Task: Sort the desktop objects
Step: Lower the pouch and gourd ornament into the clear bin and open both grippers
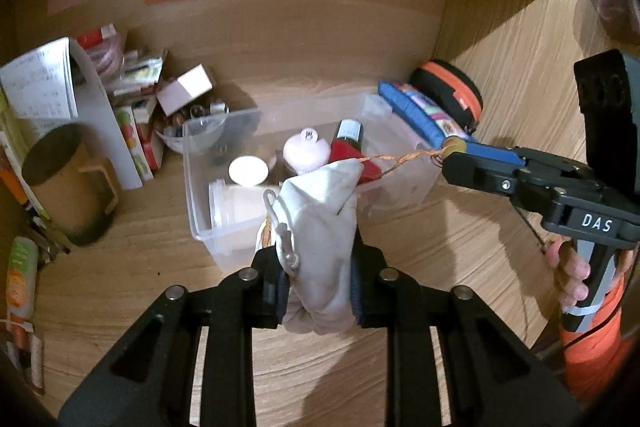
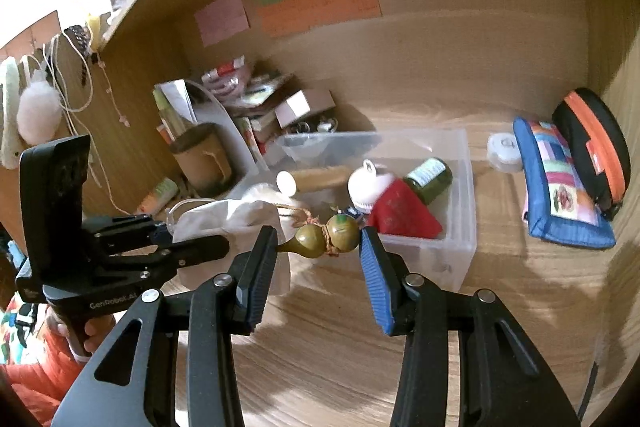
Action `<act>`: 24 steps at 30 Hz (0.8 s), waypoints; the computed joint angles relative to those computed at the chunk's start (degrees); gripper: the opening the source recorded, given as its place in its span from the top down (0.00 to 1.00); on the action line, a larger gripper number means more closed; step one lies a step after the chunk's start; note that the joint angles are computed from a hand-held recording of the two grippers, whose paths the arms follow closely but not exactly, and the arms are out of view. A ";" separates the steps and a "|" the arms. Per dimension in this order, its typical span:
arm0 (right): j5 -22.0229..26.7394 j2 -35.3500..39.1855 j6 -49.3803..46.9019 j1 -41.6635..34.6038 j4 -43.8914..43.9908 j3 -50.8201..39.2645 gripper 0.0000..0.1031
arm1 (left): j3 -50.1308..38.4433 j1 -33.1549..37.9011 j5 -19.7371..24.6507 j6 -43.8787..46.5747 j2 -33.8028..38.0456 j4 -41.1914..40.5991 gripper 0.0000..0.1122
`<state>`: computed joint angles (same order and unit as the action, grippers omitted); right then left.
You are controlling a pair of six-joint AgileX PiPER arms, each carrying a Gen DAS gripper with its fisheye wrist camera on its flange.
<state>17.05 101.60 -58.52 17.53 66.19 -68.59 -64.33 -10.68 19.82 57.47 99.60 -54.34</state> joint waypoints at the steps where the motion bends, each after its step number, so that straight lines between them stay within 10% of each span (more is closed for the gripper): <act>1: 0.06 -0.19 -0.57 -0.05 0.59 -0.09 0.62 | -0.21 0.08 0.33 -0.17 -0.34 0.05 0.79; 24: 0.10 7.60 18.26 -0.80 -17.18 -14.55 0.62 | -22.94 -1.10 6.90 -21.04 12.84 16.98 0.79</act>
